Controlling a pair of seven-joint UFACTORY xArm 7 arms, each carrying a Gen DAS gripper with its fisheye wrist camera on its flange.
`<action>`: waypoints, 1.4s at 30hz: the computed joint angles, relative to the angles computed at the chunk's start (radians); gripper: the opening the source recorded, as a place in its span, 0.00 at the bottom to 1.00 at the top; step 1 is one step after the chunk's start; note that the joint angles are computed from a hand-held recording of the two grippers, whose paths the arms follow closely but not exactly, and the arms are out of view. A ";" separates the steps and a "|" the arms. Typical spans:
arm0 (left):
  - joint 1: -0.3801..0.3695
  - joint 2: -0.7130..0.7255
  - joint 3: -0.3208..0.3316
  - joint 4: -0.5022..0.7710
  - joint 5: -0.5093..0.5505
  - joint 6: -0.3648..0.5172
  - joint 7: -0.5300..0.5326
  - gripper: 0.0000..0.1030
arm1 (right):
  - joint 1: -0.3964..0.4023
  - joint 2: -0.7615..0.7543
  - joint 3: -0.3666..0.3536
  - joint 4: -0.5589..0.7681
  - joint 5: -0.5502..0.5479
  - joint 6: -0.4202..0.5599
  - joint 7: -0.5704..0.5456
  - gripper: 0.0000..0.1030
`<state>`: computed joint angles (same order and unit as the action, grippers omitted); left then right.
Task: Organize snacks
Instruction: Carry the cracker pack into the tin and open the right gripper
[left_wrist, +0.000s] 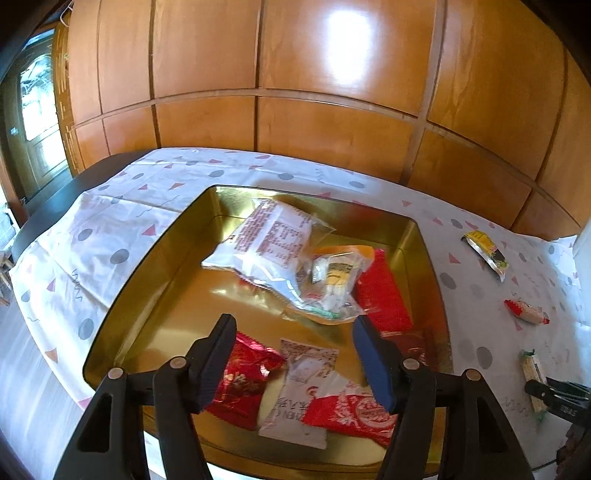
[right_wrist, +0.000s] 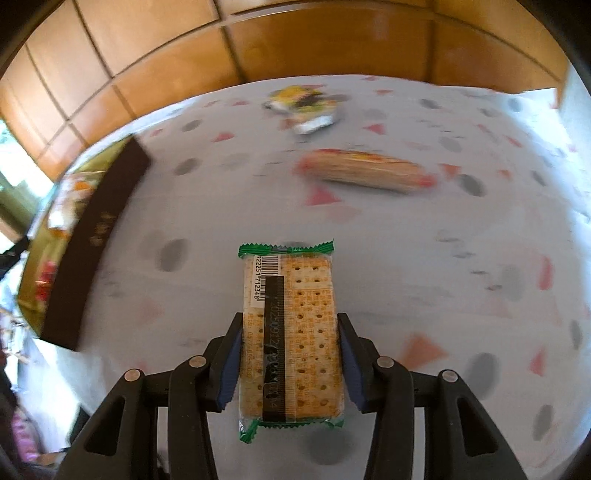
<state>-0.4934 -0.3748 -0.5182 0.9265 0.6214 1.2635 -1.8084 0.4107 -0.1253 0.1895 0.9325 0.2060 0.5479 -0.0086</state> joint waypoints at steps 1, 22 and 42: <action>-0.002 -0.008 0.001 -0.007 -0.004 0.004 -0.003 0.64 | 0.013 0.005 0.004 0.014 0.024 0.004 -0.021 0.46; 0.039 -0.166 -0.036 -0.114 -0.110 0.042 -0.029 0.64 | 0.286 0.377 0.136 0.525 -0.084 0.130 -0.127 0.47; 0.040 -0.078 -0.052 -0.045 -0.069 0.047 -0.004 0.64 | 0.246 0.209 0.148 0.290 0.000 -0.038 -0.171 0.35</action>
<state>-0.4533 -0.4532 -0.5702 0.8813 0.5525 1.3104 -1.8123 0.6568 0.0834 0.3377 1.2221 0.2059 0.5099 -0.1793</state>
